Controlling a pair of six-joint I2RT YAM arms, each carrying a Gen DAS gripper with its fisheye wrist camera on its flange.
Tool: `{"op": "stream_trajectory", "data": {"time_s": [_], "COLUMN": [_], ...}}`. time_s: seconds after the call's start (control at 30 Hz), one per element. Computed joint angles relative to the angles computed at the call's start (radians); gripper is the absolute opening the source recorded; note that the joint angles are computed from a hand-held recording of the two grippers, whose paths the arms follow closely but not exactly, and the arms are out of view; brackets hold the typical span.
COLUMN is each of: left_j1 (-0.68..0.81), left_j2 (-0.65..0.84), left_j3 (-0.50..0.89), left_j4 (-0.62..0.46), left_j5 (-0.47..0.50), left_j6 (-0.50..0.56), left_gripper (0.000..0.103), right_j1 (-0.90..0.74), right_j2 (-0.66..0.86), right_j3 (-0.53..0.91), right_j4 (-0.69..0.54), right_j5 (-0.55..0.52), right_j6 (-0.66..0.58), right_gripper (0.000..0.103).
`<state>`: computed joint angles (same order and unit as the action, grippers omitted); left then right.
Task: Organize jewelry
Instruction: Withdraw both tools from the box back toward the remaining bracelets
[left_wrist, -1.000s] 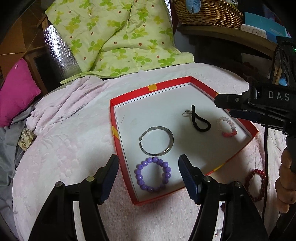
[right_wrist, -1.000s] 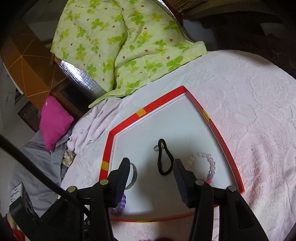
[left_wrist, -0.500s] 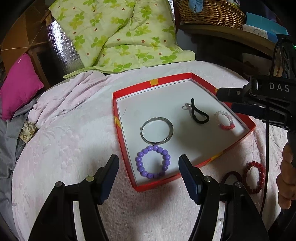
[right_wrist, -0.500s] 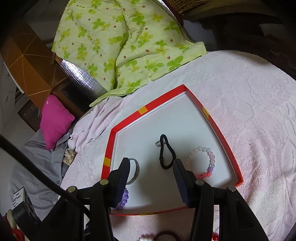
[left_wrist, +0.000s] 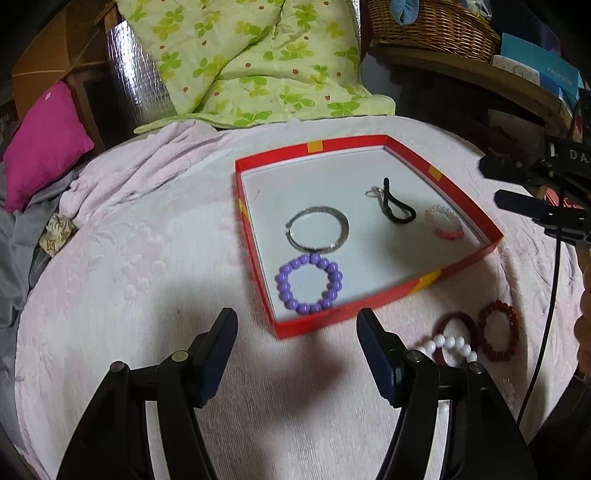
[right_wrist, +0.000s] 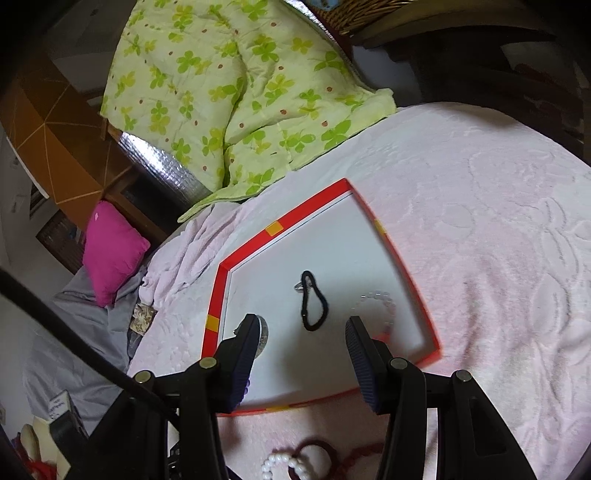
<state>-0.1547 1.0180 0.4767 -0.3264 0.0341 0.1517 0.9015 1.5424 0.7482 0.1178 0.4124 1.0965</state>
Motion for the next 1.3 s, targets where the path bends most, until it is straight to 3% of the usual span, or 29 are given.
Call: {"op": "stream_trajectory", "data": {"time_s": [0.57, 0.8, 1.3], "left_j1": [0.034, 0.009, -0.149], "left_j2": [-0.210, -0.379, -0.574], "left_j3": [-0.140, -0.193, -0.251], "left_j4": [-0.124, -0.219, -0.371], "left_j5": [0.003, 0.003, -0.108], "left_j6": [0.015, 0.017, -0.058], "left_gripper": [0.068, 0.068, 0.068], "right_j1": [0.122, 0.235, 0.334], "right_j2": [-0.396, -0.477, -0.317], "right_j3": [-0.355, -0.424, -0.422], "right_j4": [-0.078, -0.072, 0.163], "right_j5": [0.130, 0.188, 0.113], "right_j6": [0.307, 0.346, 0.260], "right_gripper": [0.052, 0.052, 0.051]}}
